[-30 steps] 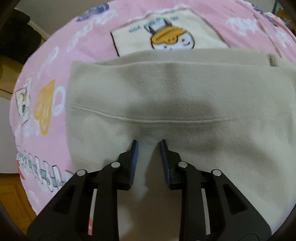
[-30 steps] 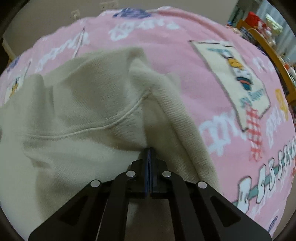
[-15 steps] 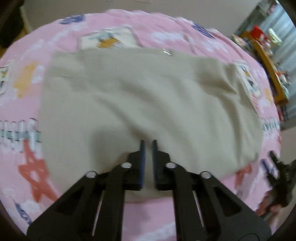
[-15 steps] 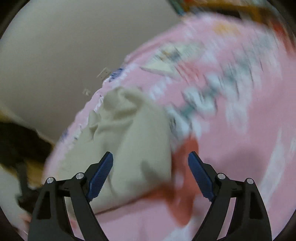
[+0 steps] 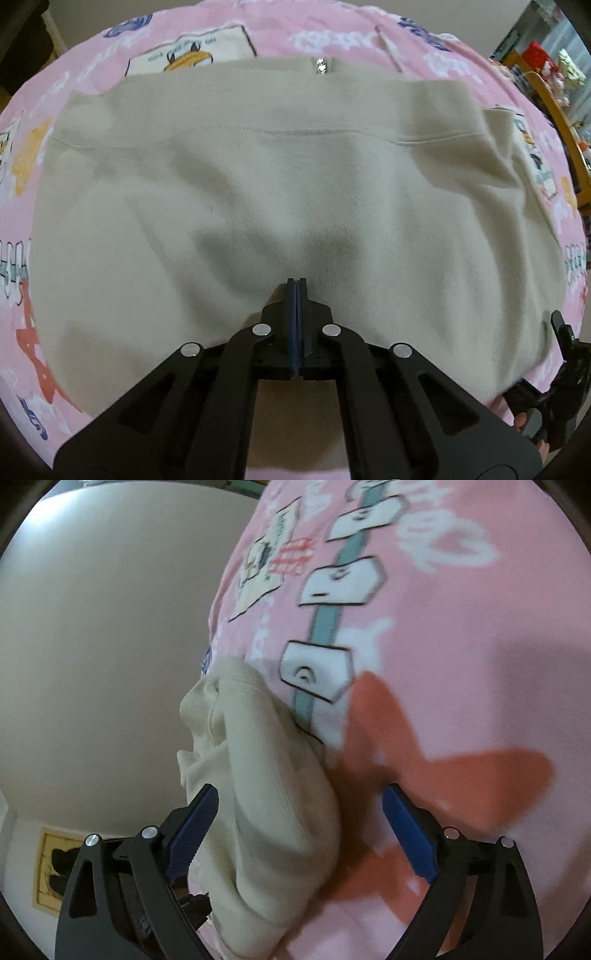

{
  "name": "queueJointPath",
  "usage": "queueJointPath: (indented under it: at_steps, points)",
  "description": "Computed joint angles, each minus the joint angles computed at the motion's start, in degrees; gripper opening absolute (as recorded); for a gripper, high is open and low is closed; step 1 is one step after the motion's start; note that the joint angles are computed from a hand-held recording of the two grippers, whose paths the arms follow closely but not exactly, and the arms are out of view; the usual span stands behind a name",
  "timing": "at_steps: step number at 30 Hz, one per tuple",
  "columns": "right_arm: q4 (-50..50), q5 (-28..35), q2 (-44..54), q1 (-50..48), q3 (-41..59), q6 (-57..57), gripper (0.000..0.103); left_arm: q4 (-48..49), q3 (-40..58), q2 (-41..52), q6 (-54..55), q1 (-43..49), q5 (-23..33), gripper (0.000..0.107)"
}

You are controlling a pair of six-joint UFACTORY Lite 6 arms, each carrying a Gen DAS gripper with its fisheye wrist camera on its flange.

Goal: Fold large clothes
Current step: 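Lift and roll the held edge with the right gripper while the left gripper holds the body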

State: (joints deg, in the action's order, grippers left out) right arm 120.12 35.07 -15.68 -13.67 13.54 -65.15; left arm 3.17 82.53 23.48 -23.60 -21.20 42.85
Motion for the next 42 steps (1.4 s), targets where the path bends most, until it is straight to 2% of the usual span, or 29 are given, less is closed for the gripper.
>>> queueJointPath:
  at_steps: [2,4,6,7,9,11,13,16,18,20,21,24,28,32,34,36,39,42]
  points:
    - [-0.41,-5.47,6.09,4.73,6.35,-0.34,0.097,0.02,-0.22,1.59,0.31,0.33,-1.59,0.0]
    - [-2.85,-11.97,8.25,9.07,10.44,1.67,0.097,0.68,-1.35,1.85,0.44,0.29,-3.63,0.0]
    - [-2.12,-13.33,7.01,10.46,10.37,0.2,0.094,1.14,-2.21,1.13,0.27,0.13,-4.17,0.0]
    - [-4.79,-13.46,5.42,10.46,10.22,2.04,0.091,0.61,-2.9,0.19,0.76,0.29,-4.26,0.0]
    - [-15.86,-17.75,2.18,13.02,11.32,9.49,0.058,-0.49,-4.17,-2.41,1.47,0.4,-3.87,0.0]
    - [-26.06,-20.98,-0.27,15.5,12.7,17.85,0.056,-5.97,-7.05,-7.14,5.58,0.82,-4.04,0.0]
    - [-27.27,-19.18,-1.07,14.35,12.64,18.46,0.056,-13.02,-10.7,-11.72,9.89,1.3,-4.64,0.0]
    - [-19.01,-10.97,5.07,8.56,12.27,8.6,0.056,-14.81,-14.18,-13.17,10.92,0.11,-6.11,0.0]
    - [-21.27,-8.19,5.36,6.45,11.01,10.51,0.043,-19.15,-15.43,-11.15,14.49,1.41,-7.89,0.0]
    - [-32.0,-11.91,0.32,9.57,12.17,19.26,0.039,-20.61,-14.63,-7.98,16.9,1.93,-9.38,0.002]
    - [-37.81,-12.86,-1.75,11.19,12.82,25.25,0.034,-18.48,-15.03,-6.73,16.84,1.04,-11.79,0.003]
    - [-53.84,-13.65,-4.38,17.06,19.16,43.24,0.032,-13.16,-15.09,-5.54,12.9,-1.13,-14.24,0.003]
    - [-77.82,-17.41,-1.72,28.92,31.09,66.5,0.031,-25.27,-15.36,-7.04,19.87,3.18,-10.8,0.002]
    - [-101.81,-15.67,6.15,38.29,46.27,85.15,0.03,-34.24,-23.64,-19.97,27.05,11.13,-7.27,0.002]
    - [-113.8,-13.64,11.75,42.82,54.66,94.74,0.03,-35.88,-27.6,-27.0,30.35,17.34,-3.92,0.002]
    - [-125.66,-10.02,18.59,48.8,64.6,102.55,0.03,-36.9,-30.88,-33.29,36.1,27.78,1.82,0.002]
    - [-134.02,-4.88,27.52,56.04,76.36,105.37,0.03,-35.74,-31.94,-37.06,45.22,44.35,8.86,0.002]
    - [-141.52,2.26,40.07,64.57,91.48,105.42,0.03,-35.35,-30.02,-35.99,55.69,61.34,14.97,0.002]
